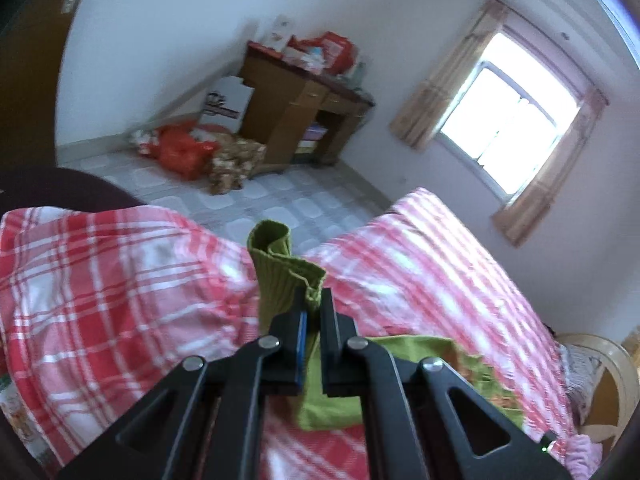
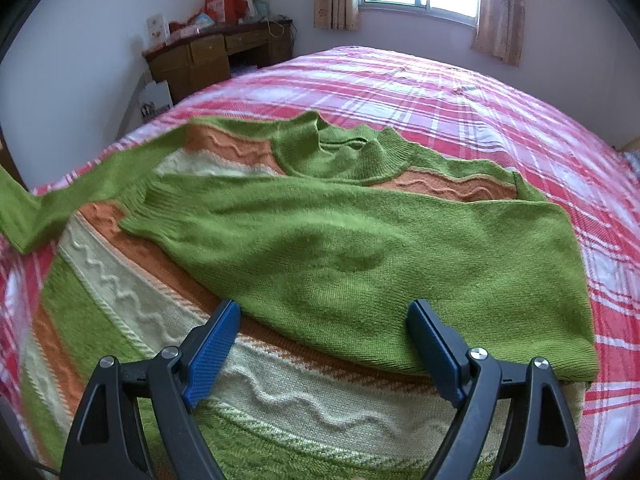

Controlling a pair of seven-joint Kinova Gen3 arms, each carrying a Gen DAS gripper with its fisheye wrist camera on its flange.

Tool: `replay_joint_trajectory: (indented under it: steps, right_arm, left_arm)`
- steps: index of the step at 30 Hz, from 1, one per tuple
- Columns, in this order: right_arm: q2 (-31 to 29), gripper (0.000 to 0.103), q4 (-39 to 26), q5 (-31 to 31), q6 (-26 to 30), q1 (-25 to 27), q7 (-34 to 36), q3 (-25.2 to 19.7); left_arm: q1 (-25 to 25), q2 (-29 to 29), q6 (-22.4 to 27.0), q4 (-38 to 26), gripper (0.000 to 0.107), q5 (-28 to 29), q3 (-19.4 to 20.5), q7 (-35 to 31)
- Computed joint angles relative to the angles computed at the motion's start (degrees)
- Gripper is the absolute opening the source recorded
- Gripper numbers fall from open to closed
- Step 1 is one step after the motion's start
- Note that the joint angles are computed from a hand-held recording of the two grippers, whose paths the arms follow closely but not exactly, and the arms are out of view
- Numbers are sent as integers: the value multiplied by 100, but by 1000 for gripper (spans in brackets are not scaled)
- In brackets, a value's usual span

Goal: Fold small clothes
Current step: 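Lift the sleeve with the left gripper and fold it across the sweater body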

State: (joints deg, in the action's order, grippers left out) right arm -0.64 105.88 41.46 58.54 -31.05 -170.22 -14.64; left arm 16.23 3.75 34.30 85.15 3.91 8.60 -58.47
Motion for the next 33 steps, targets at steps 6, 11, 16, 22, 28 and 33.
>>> replay_joint_trajectory:
  steps: [6,11,16,22,28,33]
  right_arm:
    - [-481,86,145,14,12,61,-136,-222]
    - [-894,86,268,106,110,98,-278,-624]
    - [-1144,86,484,54,280,136,-489,-1042]
    - [-1415,86,812,-8,221,232,-892,-1395]
    - [-1626,86,1103,54,137,427,-1281,-1764]
    - [-1751,86,1408,13,-118,554,-1599,-1869]
  left_arm:
    - [308,164,130,-633,4,-157,166,-40]
    - [719,437,305,-1357,4,-474,239,11]
    - [1272,741,419,-2125,4,-905,241,100]
    - [1868,1208,645,-3030,4,-1140,205,19]
    - [2572,1737,751,-3762,4,-1324,92,-158]
    - [3377,2262,961,-4251,4,-1722,-186,-184]
